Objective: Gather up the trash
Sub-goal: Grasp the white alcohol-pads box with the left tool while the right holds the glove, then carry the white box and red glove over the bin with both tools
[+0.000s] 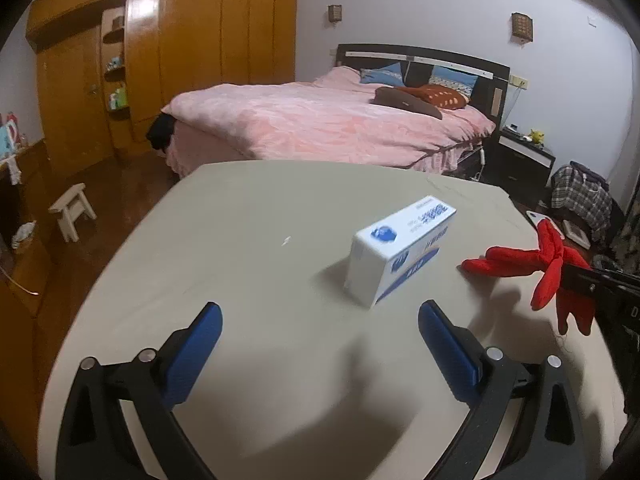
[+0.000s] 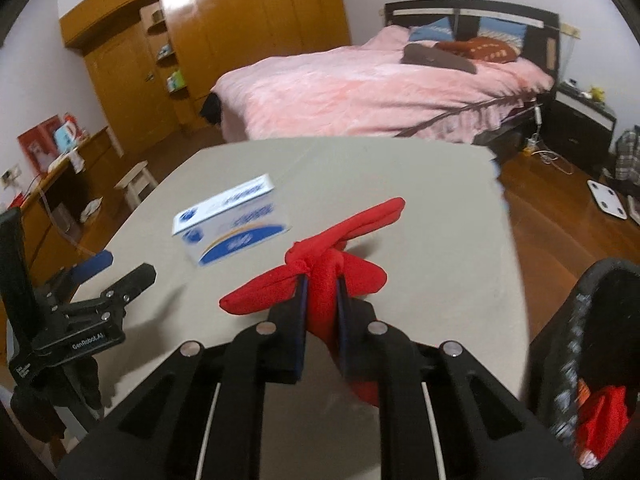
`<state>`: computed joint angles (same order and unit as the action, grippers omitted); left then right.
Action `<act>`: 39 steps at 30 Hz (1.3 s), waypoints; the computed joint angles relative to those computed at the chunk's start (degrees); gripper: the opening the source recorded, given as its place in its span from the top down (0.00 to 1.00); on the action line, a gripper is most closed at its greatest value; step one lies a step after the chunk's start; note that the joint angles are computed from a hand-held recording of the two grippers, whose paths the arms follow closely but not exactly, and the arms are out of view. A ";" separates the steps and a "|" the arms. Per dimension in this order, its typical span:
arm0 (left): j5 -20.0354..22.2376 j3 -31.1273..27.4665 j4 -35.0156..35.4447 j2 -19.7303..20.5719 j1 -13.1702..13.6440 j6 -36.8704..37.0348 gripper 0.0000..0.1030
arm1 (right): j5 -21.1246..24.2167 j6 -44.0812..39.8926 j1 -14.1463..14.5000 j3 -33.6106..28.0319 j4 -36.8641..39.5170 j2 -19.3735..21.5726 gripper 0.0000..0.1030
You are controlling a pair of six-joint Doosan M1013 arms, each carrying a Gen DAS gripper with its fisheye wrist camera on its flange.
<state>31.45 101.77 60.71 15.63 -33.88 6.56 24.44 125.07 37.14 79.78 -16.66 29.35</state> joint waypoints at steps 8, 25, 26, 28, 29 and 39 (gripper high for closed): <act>-5.05 -4.69 -9.06 3.48 2.88 9.91 0.06 | 0.91 4.25 -1.30 -1.71 -3.20 1.27 0.88; -10.39 -7.51 -21.38 5.51 3.59 23.56 0.63 | 2.05 1.17 -1.39 -2.99 -0.06 2.16 0.88; -10.17 -7.35 -20.19 5.35 3.31 22.28 0.66 | 2.00 1.24 -1.39 -2.95 -0.05 2.12 0.88; -9.96 -6.89 -17.83 4.92 2.68 19.36 0.67 | 1.85 1.60 -1.36 -2.86 -0.32 2.01 0.88; -9.64 -6.76 -16.67 4.77 2.30 18.13 0.68 | 1.70 1.75 -1.36 -2.78 -0.42 1.92 0.88; -5.70 -9.20 -23.15 6.40 1.32 24.41 0.56 | 1.50 1.84 -1.55 -2.00 0.04 1.50 0.88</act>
